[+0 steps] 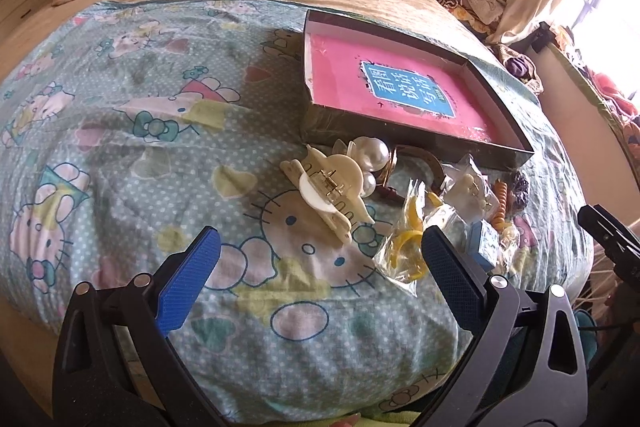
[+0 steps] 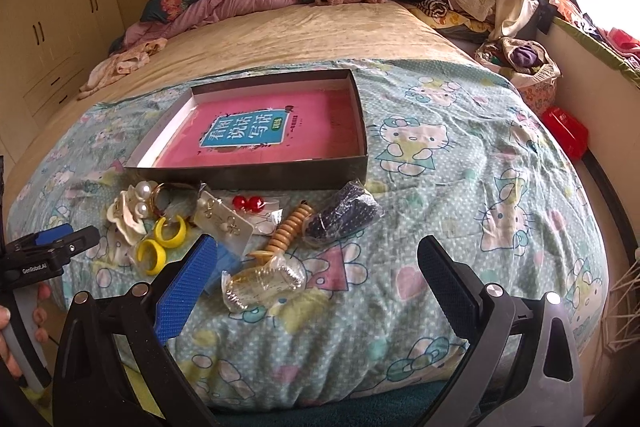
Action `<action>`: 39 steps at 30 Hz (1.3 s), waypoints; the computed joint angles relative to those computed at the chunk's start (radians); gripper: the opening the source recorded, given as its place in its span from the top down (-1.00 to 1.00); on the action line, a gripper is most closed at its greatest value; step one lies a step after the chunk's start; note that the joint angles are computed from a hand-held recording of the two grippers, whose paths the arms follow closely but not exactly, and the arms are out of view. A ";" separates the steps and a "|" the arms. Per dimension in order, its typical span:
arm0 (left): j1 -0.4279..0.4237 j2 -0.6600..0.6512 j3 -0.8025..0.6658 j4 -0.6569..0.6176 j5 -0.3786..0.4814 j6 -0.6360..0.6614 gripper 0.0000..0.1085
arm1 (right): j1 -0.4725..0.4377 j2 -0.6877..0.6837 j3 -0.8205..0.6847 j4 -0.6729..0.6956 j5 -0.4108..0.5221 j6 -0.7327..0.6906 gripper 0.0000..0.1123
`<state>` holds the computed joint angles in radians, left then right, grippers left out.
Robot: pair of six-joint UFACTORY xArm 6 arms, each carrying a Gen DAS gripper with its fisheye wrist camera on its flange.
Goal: Organize jewelry
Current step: 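Move left tool toward cream claw clip while right tool approaches black beaded pouch, then close left tool on cream claw clip while right tool grasps black beaded pouch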
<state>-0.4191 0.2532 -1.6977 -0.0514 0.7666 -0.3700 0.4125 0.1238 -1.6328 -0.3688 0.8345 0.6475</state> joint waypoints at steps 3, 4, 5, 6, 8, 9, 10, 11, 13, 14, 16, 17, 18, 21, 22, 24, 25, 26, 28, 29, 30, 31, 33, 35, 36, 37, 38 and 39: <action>0.008 0.036 -0.032 -0.058 -0.002 0.021 -0.73 | -0.018 0.035 -0.034 0.019 0.011 -0.019 -0.76; 0.010 0.046 -0.042 -0.077 -0.006 0.031 -0.73 | -0.023 0.043 -0.039 0.027 0.010 -0.027 -0.76; 0.012 0.055 -0.048 -0.099 -0.015 0.045 -0.73 | -0.029 0.055 -0.049 0.033 0.013 -0.033 -0.76; 0.013 0.064 -0.054 -0.103 -0.022 0.046 -0.73 | -0.033 0.067 -0.061 0.037 0.020 -0.038 -0.76; 0.016 0.086 -0.074 -0.108 -0.027 0.052 -0.73 | -0.043 0.093 -0.083 0.054 0.031 -0.049 -0.76; 0.017 0.094 -0.078 -0.102 -0.034 0.047 -0.73 | -0.049 0.105 -0.092 0.062 0.037 -0.054 -0.76; 0.018 0.103 -0.084 -0.096 -0.036 0.042 -0.73 | -0.054 0.117 -0.099 0.070 0.039 -0.058 -0.76; 0.019 0.108 -0.087 -0.097 -0.038 0.041 -0.73 | -0.060 0.128 -0.106 0.075 0.042 -0.061 -0.76; 0.020 0.120 -0.091 -0.083 -0.042 0.030 -0.73 | -0.073 0.151 -0.120 0.099 0.053 -0.063 -0.76; 0.022 0.124 -0.093 -0.085 -0.041 0.030 -0.72 | -0.080 0.159 -0.123 0.110 0.054 -0.060 -0.76; 0.024 0.133 -0.100 -0.077 -0.033 0.033 -0.65 | -0.095 0.179 -0.137 0.148 0.063 -0.052 -0.76; 0.022 0.137 -0.104 -0.067 -0.030 0.032 -0.61 | -0.101 0.186 -0.138 0.174 0.053 -0.053 -0.76; 0.021 0.139 -0.105 -0.061 -0.030 0.033 -0.59 | -0.108 0.193 -0.141 0.197 0.047 -0.053 -0.76; 0.017 0.141 -0.104 -0.041 -0.039 0.037 -0.32 | -0.119 0.228 -0.174 0.250 0.056 -0.054 -0.76; 0.017 0.141 -0.102 -0.051 -0.044 0.046 -0.29 | -0.121 0.238 -0.183 0.258 0.060 -0.049 -0.76; 0.015 0.144 -0.104 -0.055 -0.048 0.061 -0.14 | -0.123 0.247 -0.190 0.266 0.056 -0.031 -0.76; 0.013 0.144 -0.102 -0.059 -0.054 0.072 -0.08 | -0.126 0.247 -0.185 0.278 0.044 -0.026 -0.76; 0.010 0.145 -0.104 -0.064 -0.057 0.083 0.04 | -0.128 0.246 -0.178 0.291 0.024 -0.025 -0.76; 0.007 0.154 -0.114 -0.052 -0.054 0.085 0.06 | -0.128 0.250 -0.177 0.292 0.009 -0.019 -0.73; 0.008 0.155 -0.115 -0.054 -0.056 0.086 0.07 | -0.127 0.254 -0.180 0.285 0.006 -0.015 -0.67; 0.009 0.156 -0.115 -0.061 -0.058 0.089 0.07 | -0.125 0.261 -0.187 0.277 0.004 -0.011 -0.56; 0.010 0.156 -0.115 -0.065 -0.058 0.094 0.08 | -0.123 0.266 -0.191 0.264 0.003 -0.008 -0.42; 0.012 0.153 -0.113 -0.065 -0.058 0.100 0.13 | -0.121 0.267 -0.185 0.241 -0.005 0.002 -0.25; 0.016 0.146 -0.106 -0.074 -0.062 0.106 0.21 | -0.123 0.254 -0.159 0.232 -0.036 0.003 -0.08; 0.016 0.144 -0.103 -0.069 -0.065 0.103 0.27 | -0.125 0.243 -0.140 0.230 -0.054 -0.002 -0.03; 0.016 0.139 -0.097 -0.071 -0.073 0.105 0.27 | -0.127 0.233 -0.123 0.231 -0.072 -0.008 0.03; 0.016 0.132 -0.089 -0.074 -0.079 0.108 0.29 | -0.129 0.221 -0.105 0.236 -0.089 -0.015 0.08; 0.017 0.127 -0.083 -0.076 -0.080 0.111 0.33 | -0.131 0.211 -0.088 0.236 -0.105 -0.018 0.11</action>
<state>-0.4022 0.3807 -1.7811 -0.1277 0.6863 -0.2586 0.2816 0.3349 -1.7212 -0.1329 0.7296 0.6298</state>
